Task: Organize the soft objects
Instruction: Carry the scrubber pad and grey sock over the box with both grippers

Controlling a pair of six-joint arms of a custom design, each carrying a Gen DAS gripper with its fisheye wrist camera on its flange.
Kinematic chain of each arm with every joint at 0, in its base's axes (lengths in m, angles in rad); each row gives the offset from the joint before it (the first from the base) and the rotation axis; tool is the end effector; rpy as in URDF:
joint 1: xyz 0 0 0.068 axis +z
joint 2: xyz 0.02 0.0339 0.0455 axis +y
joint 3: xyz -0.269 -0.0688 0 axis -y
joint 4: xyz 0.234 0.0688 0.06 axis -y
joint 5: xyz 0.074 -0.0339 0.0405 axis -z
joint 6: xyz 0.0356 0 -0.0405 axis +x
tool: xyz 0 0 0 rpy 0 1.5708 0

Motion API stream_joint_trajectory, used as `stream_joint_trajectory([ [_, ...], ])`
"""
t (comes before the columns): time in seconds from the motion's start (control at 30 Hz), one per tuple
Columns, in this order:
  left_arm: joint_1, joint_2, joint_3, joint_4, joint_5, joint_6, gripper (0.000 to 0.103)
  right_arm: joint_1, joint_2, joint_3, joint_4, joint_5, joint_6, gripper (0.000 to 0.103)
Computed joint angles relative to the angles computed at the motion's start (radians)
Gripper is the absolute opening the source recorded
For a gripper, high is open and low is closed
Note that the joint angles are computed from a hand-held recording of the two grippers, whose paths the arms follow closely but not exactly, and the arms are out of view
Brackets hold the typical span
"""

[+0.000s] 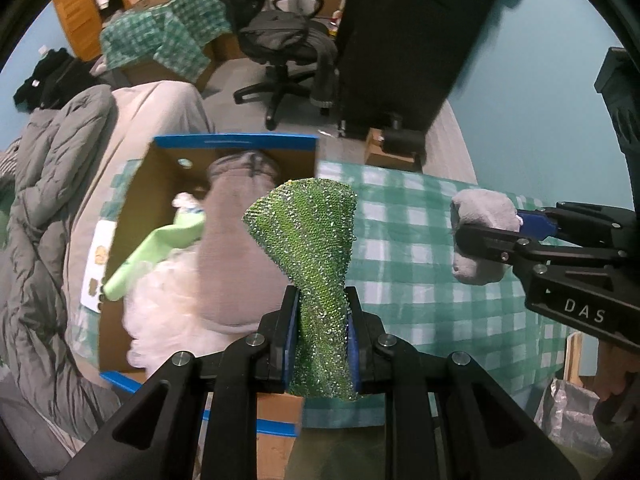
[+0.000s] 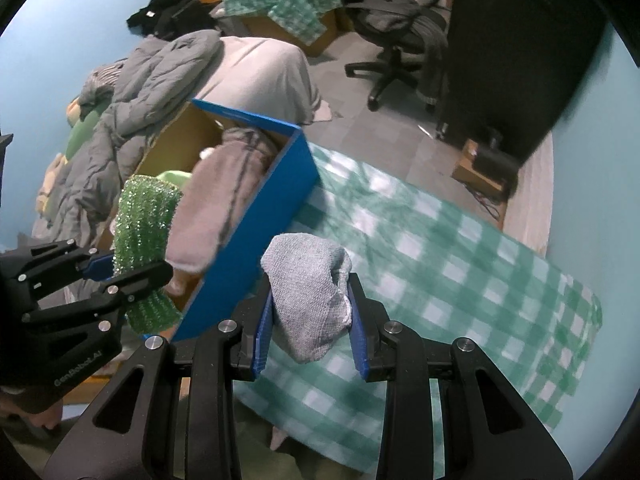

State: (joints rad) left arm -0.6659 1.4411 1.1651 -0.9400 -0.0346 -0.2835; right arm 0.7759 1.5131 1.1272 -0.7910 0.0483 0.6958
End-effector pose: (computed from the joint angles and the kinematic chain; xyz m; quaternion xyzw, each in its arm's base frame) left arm 0.2090 -0.1626 0.2714 0.1840 0.9668 -0.0655 0.1647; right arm 0.2053 0.1990 0.2484 -0.0345 0.9798 0.1138 0.1609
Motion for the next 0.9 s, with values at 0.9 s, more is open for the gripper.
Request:
stream_joint_trajectory([
  [0.9, 0.483, 0.21, 0.093, 0.113, 0.142, 0.384, 0.021, 0.012, 0.549, 0.583, -0.02, -0.062, -0.027, 0.032],
])
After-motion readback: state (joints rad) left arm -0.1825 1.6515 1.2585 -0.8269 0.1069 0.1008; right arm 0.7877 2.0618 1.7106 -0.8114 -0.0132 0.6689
